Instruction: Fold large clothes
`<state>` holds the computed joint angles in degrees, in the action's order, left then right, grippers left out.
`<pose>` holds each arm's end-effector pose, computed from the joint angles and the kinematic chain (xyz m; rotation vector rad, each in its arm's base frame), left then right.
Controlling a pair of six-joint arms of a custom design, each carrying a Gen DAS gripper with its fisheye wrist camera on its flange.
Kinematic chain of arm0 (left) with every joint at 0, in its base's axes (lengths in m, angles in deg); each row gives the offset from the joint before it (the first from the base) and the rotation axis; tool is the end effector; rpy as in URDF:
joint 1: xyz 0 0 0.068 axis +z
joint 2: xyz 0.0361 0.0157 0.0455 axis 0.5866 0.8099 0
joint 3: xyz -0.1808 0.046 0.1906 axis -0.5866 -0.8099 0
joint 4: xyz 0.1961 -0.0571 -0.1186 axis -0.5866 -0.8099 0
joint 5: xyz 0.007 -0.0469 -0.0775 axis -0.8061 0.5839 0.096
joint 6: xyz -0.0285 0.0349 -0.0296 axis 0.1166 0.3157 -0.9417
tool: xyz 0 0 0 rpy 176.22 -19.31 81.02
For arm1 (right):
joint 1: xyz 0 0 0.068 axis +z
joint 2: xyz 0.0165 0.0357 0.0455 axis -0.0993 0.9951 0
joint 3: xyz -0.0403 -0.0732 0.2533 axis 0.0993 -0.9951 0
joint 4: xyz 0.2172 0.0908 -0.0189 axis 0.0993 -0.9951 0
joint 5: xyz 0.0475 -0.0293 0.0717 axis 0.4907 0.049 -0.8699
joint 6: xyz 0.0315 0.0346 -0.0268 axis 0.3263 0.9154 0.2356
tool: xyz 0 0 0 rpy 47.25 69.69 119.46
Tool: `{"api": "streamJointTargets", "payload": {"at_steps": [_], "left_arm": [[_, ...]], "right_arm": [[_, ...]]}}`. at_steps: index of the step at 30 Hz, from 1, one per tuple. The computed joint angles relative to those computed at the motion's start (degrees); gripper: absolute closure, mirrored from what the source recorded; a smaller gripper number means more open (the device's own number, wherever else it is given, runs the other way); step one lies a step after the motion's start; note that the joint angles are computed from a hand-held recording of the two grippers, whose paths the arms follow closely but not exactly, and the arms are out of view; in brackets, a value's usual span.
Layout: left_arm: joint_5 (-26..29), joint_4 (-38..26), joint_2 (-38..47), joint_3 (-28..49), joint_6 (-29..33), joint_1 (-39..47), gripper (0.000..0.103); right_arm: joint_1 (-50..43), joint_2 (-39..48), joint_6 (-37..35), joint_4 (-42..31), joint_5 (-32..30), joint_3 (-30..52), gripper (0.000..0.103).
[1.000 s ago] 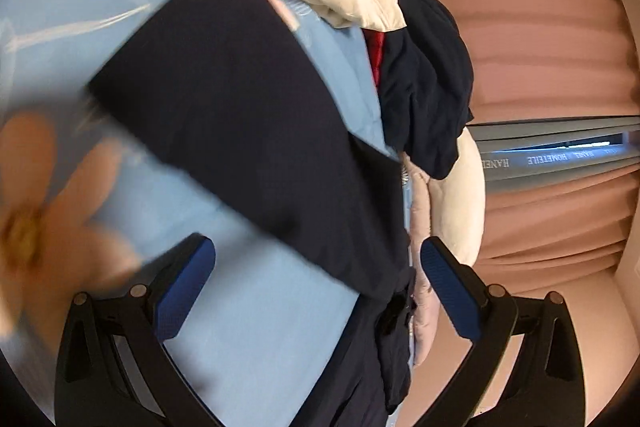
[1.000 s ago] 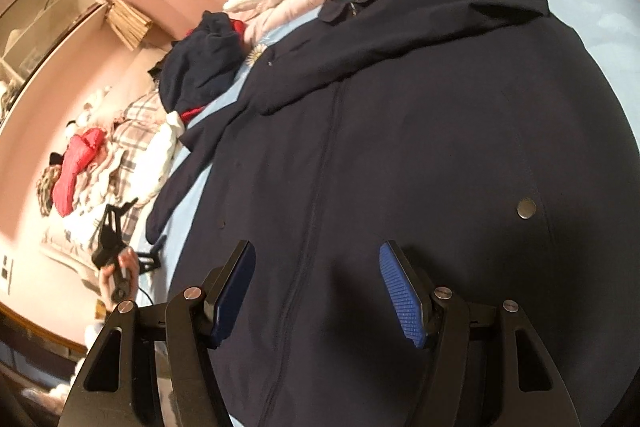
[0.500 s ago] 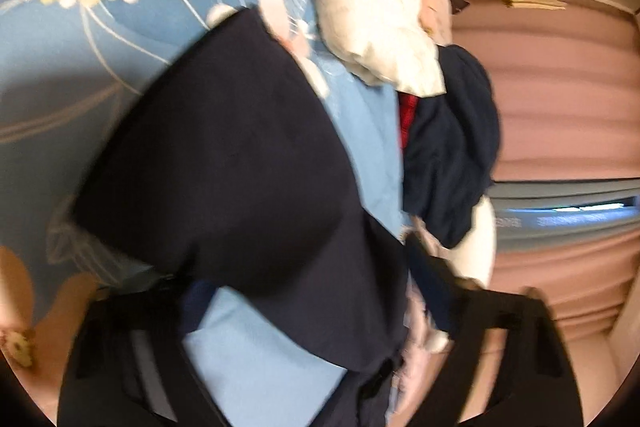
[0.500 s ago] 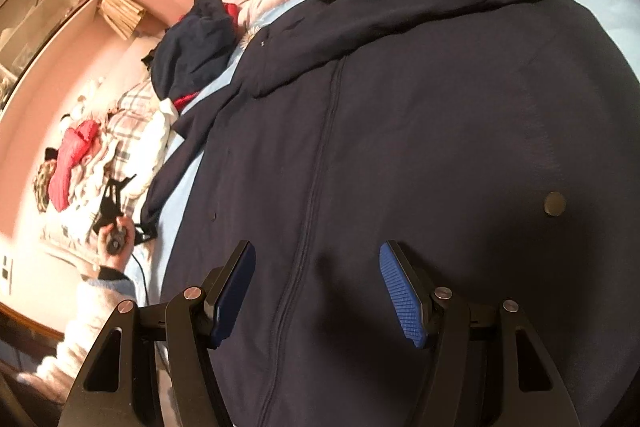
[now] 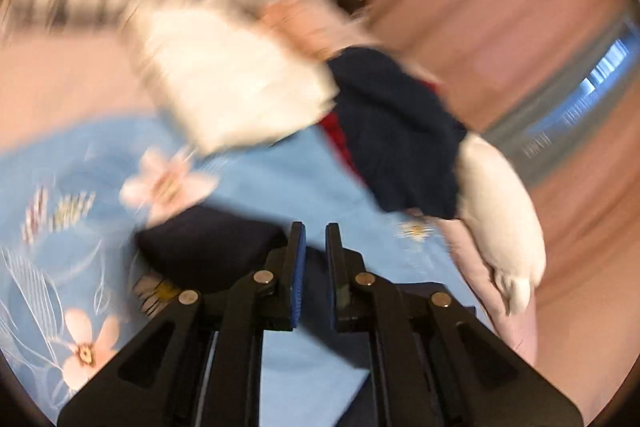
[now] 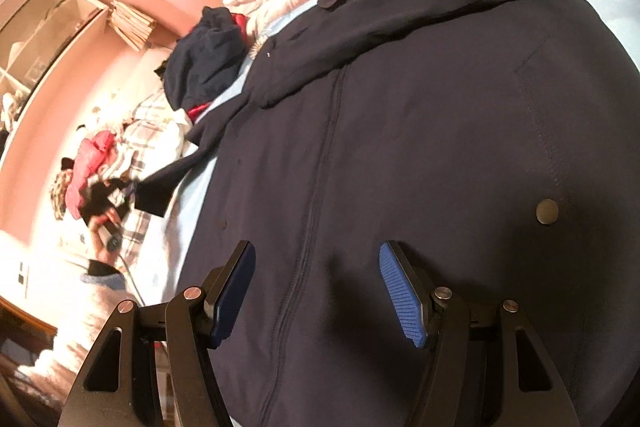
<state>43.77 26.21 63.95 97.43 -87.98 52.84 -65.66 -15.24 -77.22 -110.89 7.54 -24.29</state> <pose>0.4129 0.1100 0.2980 -0.5513 2.1124 -0.5569 0.0882 -0.0951 0.1964 0.4961 2.2737 0.8018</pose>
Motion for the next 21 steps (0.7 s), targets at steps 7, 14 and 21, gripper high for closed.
{"api": "streamJointTargets", "payload": {"at_steps": [7,14,21], "left_arm": [[-3.8,-8.9,-3.4,13.3,3.1,-14.2,0.094],[6.0,7.1,-9.4,-10.0,-8.9,-10.5,0.023],[14.2,19.6,-5.7,-29.1,-17.1,3.1,0.017]], "right_arm": [[-4.6,5.0,-9.6,-5.9,-3.4,0.8,0.038],[-6.3,10.4,-16.2,-8.6,-3.3,0.4,0.037],[-6.2,13.7,-16.5,-7.8,-3.6,1.5,0.037]]}}
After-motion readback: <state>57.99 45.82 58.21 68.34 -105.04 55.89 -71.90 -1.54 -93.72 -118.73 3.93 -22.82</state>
